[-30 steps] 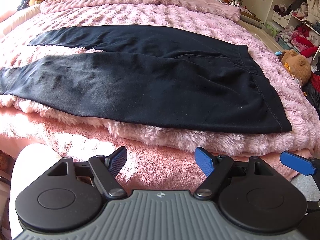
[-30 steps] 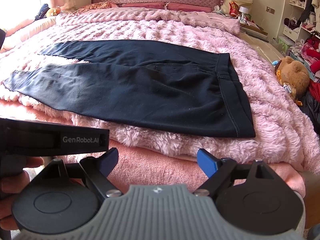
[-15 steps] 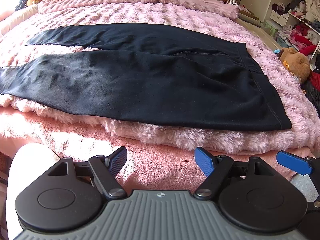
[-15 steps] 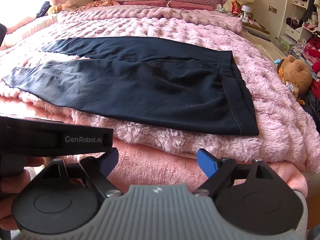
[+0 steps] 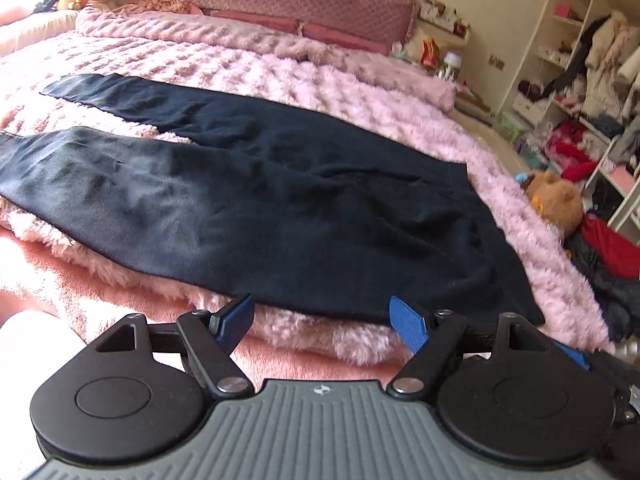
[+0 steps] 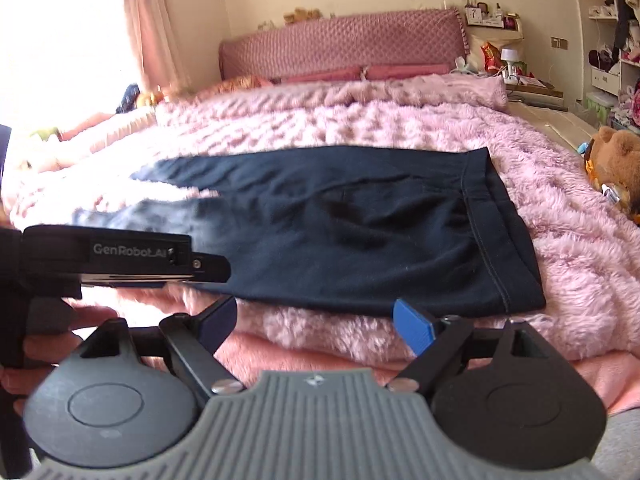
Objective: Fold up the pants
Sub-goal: 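Grasp the waistband corners of the black trousers with both grippers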
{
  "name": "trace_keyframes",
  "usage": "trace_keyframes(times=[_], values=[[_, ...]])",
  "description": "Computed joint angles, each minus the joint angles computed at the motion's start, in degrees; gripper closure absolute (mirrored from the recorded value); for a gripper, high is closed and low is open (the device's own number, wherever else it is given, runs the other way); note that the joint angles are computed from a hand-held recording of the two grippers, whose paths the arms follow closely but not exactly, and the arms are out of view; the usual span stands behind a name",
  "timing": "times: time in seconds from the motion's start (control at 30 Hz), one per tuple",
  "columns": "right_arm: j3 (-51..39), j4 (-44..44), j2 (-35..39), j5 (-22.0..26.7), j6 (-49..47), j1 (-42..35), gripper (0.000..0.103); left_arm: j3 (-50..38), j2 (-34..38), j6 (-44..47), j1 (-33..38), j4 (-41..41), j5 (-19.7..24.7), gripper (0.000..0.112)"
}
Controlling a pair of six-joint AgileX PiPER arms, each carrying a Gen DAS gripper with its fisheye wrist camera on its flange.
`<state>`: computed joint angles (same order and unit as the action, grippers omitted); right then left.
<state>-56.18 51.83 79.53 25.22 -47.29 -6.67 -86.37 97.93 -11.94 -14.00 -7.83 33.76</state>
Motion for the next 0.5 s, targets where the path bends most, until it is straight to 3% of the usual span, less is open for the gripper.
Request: trace_keyframes(times=[0.07,0.17,0.23,0.27,0.3,0.33,0.4,0.5], values=[[-0.83,9.96,2.05,5.33,-5.93,-5.76,0.021,2.63,-0.24,6.54,4.02,-10.97,-3.87,0.022],[-1.32,20.59,6.41,11.15,-8.03,-13.51,0.021,1.97,2.26,13.23,10.69,-28.16,-0.88,0.022],[-3.28,20.25,10.05,13.43,-3.26,-16.78,0.031,1.42,4.94,14.68,15.64,-39.62,3.62,0.022],[-4.92,19.05,12.36,14.72,0.7,-18.09,0.044,1.74,6.13,15.82,17.61,-45.35,5.37,0.022],[-6.62,19.1,15.22,16.71,3.84,-19.66,0.05,2.42,7.36,16.72,19.48,-51.08,6.77,0.022],[-7.86,20.14,17.63,18.98,5.32,-20.9,0.05,3.49,8.31,16.5,20.74,-55.39,6.87,0.022],[-9.74,23.67,21.95,23.49,5.67,-22.82,0.05,3.81,9.77,15.21,21.83,-57.24,6.23,0.023],[-12.01,26.61,26.1,24.97,7.62,-23.73,0.052,2.64,10.81,12.02,21.54,-52.37,4.0,0.027]])
